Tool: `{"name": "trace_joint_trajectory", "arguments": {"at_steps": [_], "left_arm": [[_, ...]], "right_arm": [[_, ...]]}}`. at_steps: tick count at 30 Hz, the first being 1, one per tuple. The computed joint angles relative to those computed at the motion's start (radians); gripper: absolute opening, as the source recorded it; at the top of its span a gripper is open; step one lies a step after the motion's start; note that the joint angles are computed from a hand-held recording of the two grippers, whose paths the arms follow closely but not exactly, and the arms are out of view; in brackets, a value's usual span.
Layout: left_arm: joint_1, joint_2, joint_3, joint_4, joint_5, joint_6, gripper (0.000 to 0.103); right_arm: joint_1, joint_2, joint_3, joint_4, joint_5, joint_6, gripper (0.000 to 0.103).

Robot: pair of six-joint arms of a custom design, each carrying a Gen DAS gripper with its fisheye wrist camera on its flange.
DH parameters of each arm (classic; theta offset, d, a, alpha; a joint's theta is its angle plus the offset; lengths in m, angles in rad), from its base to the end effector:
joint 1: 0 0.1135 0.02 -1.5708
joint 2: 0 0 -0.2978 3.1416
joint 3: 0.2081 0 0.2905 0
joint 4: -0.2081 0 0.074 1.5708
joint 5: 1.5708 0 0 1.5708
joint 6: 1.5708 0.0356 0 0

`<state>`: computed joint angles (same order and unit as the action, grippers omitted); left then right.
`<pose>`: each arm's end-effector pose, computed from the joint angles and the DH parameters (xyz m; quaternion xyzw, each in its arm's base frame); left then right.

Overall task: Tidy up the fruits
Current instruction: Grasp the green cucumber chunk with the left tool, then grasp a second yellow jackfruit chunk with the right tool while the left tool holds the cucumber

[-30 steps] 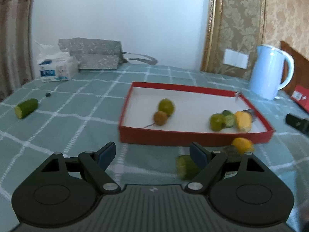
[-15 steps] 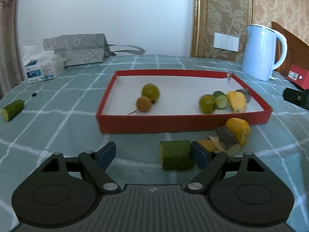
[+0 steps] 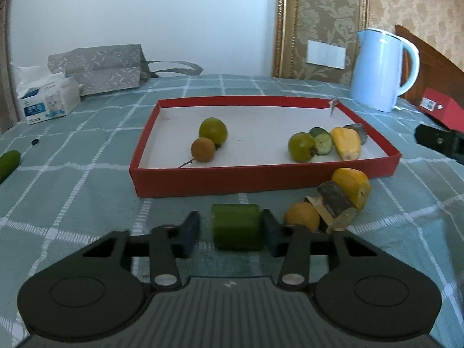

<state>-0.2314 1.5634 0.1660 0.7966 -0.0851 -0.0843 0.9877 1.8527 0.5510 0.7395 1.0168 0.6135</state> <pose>0.2112 -0.0467 0.0798 0.0452 0.8829 -0.0361 0.4659 0.1986 0.2460 0.0921 0.0889 0.7952 0.0062 0.5998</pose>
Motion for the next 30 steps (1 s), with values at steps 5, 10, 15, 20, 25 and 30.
{"name": "trace_joint_trajectory", "arguments": {"at_steps": [5,10,15,20,25,30], "left_arm": [[-0.008,0.009,0.004,0.004,0.001,0.014,0.035],[-0.004,0.028,0.041,-0.032,0.007,0.029,0.036],[0.023,0.026,0.027,-0.010,0.037,0.018,0.035],[0.043,0.010,-0.025,0.060,0.016,0.016,0.034],[0.125,0.020,-0.048,0.107,0.064,0.021,0.034],[0.143,0.021,-0.044,0.096,0.092,0.009,0.034]], "right_arm": [[0.005,0.004,0.006,-0.003,0.014,-0.009,0.103],[0.001,0.000,0.005,-0.015,0.001,0.002,0.103],[0.006,0.008,0.003,0.006,0.005,-0.018,0.103],[-0.001,-0.001,0.013,-0.037,-0.047,-0.035,0.095],[0.007,-0.014,0.003,-0.047,-0.132,-0.077,0.095],[-0.005,-0.006,0.029,-0.066,-0.259,-0.120,0.090]]}}
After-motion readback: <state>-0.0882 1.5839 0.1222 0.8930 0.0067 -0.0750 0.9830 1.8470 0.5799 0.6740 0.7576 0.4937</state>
